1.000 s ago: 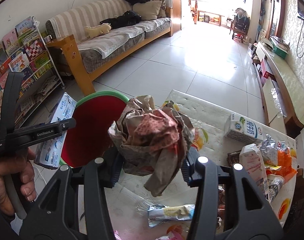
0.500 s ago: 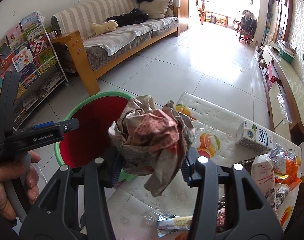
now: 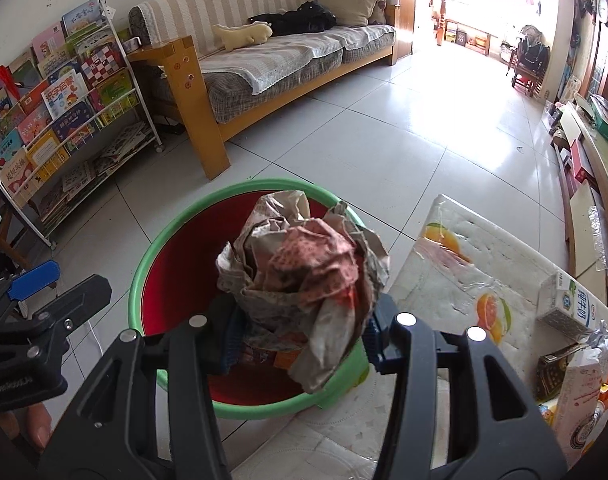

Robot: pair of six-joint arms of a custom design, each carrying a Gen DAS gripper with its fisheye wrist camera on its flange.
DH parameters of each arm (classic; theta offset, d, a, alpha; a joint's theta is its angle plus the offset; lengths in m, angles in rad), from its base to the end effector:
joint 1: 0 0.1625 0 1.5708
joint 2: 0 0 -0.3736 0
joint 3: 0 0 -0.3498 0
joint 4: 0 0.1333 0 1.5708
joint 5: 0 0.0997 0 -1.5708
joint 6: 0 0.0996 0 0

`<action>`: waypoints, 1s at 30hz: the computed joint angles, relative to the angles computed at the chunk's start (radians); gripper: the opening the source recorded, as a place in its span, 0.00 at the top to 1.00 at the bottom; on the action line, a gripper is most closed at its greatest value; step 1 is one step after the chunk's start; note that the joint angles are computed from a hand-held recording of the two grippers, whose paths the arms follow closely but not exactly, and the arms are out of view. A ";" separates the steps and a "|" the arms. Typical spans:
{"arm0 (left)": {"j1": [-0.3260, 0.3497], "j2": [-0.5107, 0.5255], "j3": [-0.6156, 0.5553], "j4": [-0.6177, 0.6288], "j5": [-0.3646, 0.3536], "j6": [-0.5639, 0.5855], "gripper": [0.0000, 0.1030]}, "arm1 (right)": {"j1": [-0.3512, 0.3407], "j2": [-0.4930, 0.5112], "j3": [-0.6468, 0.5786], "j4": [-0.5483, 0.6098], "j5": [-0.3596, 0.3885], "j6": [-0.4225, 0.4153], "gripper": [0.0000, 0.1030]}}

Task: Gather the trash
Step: 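Drop the white box into the bin with the left tool while the right tool drops the paper, then grasp the crumpled brown paper with the left tool while the right tool reaches for the pink-and-white paper bag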

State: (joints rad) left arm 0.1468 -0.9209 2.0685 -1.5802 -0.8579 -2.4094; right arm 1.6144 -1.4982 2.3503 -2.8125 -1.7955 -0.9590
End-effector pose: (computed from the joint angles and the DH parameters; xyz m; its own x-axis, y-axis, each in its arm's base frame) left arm -0.3104 -0.2465 0.0189 -0.6318 -0.6621 -0.4030 0.0103 0.5127 -0.8585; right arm 0.1278 -0.3813 0.2199 -0.5285 -0.7324 0.4293 -0.8235 0.5652 -0.0494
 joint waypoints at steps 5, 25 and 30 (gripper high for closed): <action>-0.017 -0.024 0.037 -0.011 -0.019 -0.046 0.07 | 0.011 0.059 0.008 -0.024 -0.027 0.004 0.49; -0.046 0.020 -0.060 0.090 0.012 -0.090 0.07 | -0.005 -0.136 0.010 0.099 0.034 -0.006 0.18; -0.042 0.075 -0.140 0.098 0.058 -0.036 0.07 | -0.070 -0.297 -0.027 0.220 0.081 -0.049 0.16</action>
